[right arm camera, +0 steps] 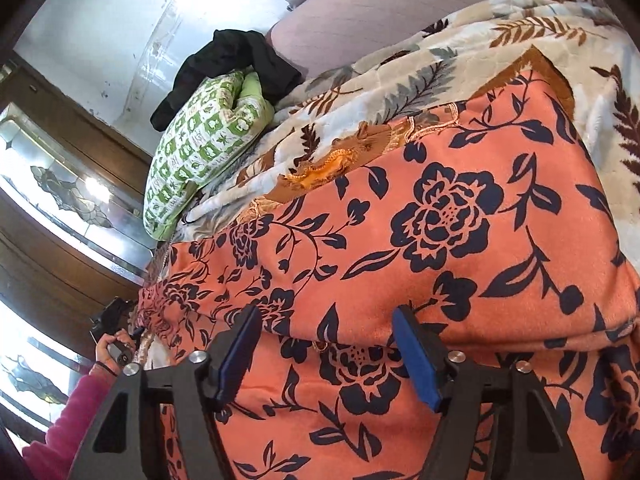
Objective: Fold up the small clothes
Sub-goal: 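Lift the sleeve with the left tool, lay it across the shirt body, release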
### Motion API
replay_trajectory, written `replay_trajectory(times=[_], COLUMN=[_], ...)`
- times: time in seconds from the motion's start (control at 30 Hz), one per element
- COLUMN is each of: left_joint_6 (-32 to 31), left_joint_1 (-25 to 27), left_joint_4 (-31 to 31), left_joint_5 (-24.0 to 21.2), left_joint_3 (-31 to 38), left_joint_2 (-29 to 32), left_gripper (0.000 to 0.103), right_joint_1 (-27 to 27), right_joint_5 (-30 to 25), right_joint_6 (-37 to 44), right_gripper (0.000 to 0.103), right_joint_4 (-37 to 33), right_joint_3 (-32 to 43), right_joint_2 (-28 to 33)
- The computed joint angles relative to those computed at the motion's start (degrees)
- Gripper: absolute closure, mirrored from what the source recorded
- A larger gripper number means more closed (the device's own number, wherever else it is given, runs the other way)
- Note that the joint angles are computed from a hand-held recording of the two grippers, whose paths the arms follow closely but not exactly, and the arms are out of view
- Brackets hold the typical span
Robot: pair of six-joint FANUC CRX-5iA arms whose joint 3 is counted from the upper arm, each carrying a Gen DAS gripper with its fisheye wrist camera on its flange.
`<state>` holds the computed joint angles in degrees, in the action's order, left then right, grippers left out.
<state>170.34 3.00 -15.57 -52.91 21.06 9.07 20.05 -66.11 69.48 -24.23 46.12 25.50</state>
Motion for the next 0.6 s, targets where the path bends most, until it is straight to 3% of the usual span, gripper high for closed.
replay_trajectory(times=[0.03, 0.07, 0.1, 0.13, 0.37, 0.6], left_joint_6=[0.39, 0.32, -1.2, -2.35, -1.82, -14.33], left_joint_1=[-0.5, -0.73, -0.24, 0.05, -4.25, -11.34], left_joint_4=[-1.12, -1.79, -0.71, 0.98, -6.21, -9.09], left_joint_5=[-0.11, -0.23, -0.23, -0.26, -10.26, -17.51], left_joint_3=[0.15, 0.42, 0.1, -1.25, 7.4, 25.19], left_joint_2=[-0.01, 0.15, -0.11, -1.03, 1.06, 7.63], left_gripper=[0.041, 0.053, 0.087, 0.099, 0.098, 0.098], right_joint_1=[0.56, 0.97, 1.06, 1.13, 1.39, -0.27], right_joint_5=[0.01, -0.09, 0.01, 0.31, 2.15, 5.04], right_joint_6=[0.44, 0.83, 1.01, 1.16, 0.66, -2.17], right_gripper=[0.056, 0.066, 0.066, 0.066, 0.067, 0.066], right_joint_4=[1.37, 2.32, 2.51, 2.56, 4.44, 4.19], right_joint_3=[0.06, 0.16, 0.16, -0.13, -1.79, -3.44], right_joint_2=[0.15, 0.3, 0.33, 0.16, -1.47, -3.41])
